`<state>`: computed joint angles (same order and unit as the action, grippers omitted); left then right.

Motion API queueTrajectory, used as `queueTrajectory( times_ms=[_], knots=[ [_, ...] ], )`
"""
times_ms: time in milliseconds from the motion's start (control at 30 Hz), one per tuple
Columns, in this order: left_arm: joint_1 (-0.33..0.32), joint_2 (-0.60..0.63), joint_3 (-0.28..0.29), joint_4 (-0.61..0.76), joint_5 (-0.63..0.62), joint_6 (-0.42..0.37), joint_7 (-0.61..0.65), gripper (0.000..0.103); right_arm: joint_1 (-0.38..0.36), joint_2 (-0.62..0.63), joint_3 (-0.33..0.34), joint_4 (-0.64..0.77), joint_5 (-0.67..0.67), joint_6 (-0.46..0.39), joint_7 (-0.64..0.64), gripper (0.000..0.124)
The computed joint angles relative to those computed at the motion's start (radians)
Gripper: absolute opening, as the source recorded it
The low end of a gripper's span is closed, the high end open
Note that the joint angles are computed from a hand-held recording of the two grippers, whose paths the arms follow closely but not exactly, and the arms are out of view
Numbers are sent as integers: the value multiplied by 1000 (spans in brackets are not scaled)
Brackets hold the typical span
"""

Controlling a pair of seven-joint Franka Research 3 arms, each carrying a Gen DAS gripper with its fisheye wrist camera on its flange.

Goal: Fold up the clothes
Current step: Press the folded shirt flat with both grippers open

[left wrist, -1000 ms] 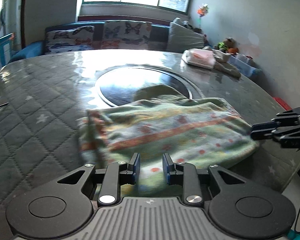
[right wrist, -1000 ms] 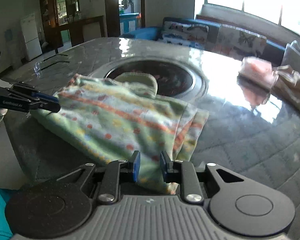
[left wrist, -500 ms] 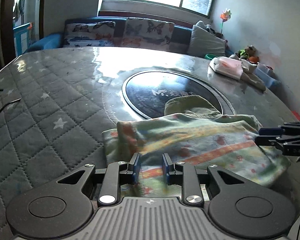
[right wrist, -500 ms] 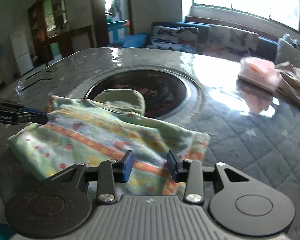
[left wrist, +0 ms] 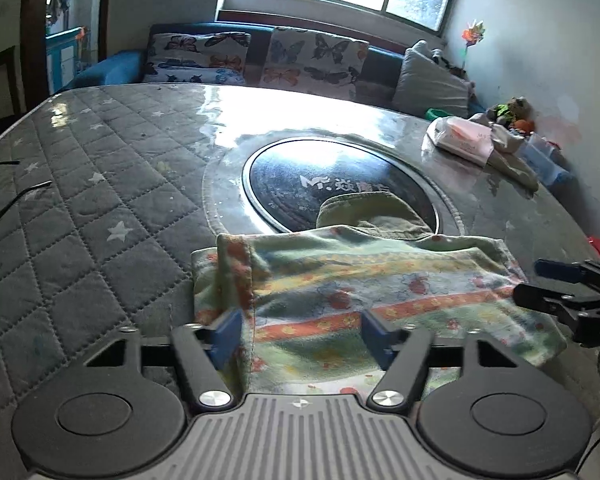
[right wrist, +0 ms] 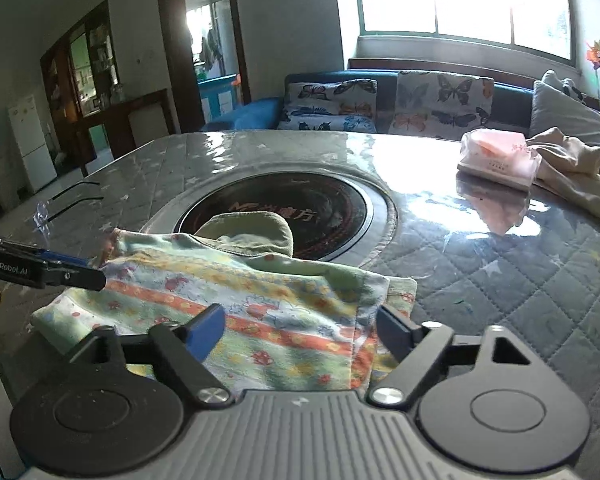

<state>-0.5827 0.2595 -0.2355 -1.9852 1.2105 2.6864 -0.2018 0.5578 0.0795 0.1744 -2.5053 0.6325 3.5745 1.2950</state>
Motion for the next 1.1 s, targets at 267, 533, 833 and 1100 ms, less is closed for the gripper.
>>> queueTrajectory(
  times_ms=[267, 533, 833, 1100],
  knots=[
    [-25, 2, -14, 13, -19, -55, 12, 87, 34, 7, 12, -6, 106, 70, -39, 103],
    [-49, -5, -22, 20, 14, -88, -17, 102, 66, 9, 30, -13, 211, 128, -103, 103],
    [-65, -11, -37, 20, 42, -110, -36, 103, 70, -23, 45, -42, 230, 101, -79, 103],
    [-84, -18, -49, 14, 64, -173, -57, 103, 88, -28, 58, -44, 281, 128, -105, 103]
  ],
)
